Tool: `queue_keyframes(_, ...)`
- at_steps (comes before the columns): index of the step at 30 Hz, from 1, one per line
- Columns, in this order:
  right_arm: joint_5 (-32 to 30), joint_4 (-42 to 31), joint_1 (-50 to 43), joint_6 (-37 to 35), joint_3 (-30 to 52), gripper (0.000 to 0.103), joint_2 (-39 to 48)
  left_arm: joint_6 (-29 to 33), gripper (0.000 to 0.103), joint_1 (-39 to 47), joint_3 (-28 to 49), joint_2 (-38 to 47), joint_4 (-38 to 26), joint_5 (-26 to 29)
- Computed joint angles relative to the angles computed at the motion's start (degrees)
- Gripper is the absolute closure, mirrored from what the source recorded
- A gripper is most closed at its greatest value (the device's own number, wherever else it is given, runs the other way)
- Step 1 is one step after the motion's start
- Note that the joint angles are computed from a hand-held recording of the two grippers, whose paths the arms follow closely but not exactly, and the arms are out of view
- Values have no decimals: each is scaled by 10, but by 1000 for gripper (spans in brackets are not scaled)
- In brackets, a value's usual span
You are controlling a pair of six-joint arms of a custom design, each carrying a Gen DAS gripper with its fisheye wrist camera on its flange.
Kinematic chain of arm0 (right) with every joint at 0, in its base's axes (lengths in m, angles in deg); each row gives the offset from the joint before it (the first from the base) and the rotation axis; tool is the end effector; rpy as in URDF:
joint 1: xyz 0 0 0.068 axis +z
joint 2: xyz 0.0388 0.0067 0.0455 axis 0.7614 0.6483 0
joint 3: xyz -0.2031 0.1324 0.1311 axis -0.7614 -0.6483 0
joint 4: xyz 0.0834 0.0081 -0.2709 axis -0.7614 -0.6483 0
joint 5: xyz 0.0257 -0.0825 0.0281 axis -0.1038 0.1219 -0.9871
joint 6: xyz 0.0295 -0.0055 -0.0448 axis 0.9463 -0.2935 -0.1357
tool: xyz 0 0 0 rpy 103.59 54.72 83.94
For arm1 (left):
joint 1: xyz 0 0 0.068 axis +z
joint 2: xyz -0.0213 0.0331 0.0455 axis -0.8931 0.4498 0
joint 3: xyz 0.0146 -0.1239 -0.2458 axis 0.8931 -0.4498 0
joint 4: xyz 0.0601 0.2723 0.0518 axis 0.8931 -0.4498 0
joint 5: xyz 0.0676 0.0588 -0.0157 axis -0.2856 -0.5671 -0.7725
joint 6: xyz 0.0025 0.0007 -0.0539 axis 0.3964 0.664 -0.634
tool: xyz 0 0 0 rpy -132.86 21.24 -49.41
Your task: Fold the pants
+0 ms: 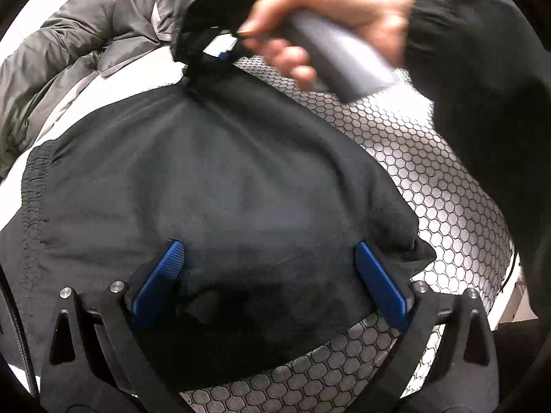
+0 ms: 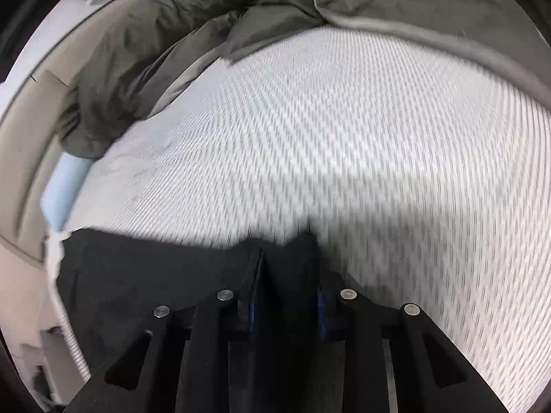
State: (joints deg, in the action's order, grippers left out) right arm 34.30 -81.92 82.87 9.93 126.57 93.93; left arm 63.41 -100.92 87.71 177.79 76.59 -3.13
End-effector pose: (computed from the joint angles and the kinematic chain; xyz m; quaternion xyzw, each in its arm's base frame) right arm 0.3439 0.2240 0.0408 0.0578 0.9605 0.1458 0.2298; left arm 0.1838 -0.1417 0.0054 0.3367 0.8862 -0.0926 0.3043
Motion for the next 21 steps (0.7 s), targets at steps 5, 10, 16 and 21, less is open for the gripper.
queue_keyframes(5,87,-49,4,17,19,73,-32,29,3,40,-17,-26,2,64)
queue_keyframes(10,223,-41,115,133,-183,23,-235,112,3,214,-55,-185,-108,262)
queue_keyframes(16,374,-165,389,442,-214,23,-224,215,1,429,-27,-213,-180,366)
queue_keyframes(21,372,-172,430,313,-29,47,-58,301,31,449,-17,-123,-128,339)
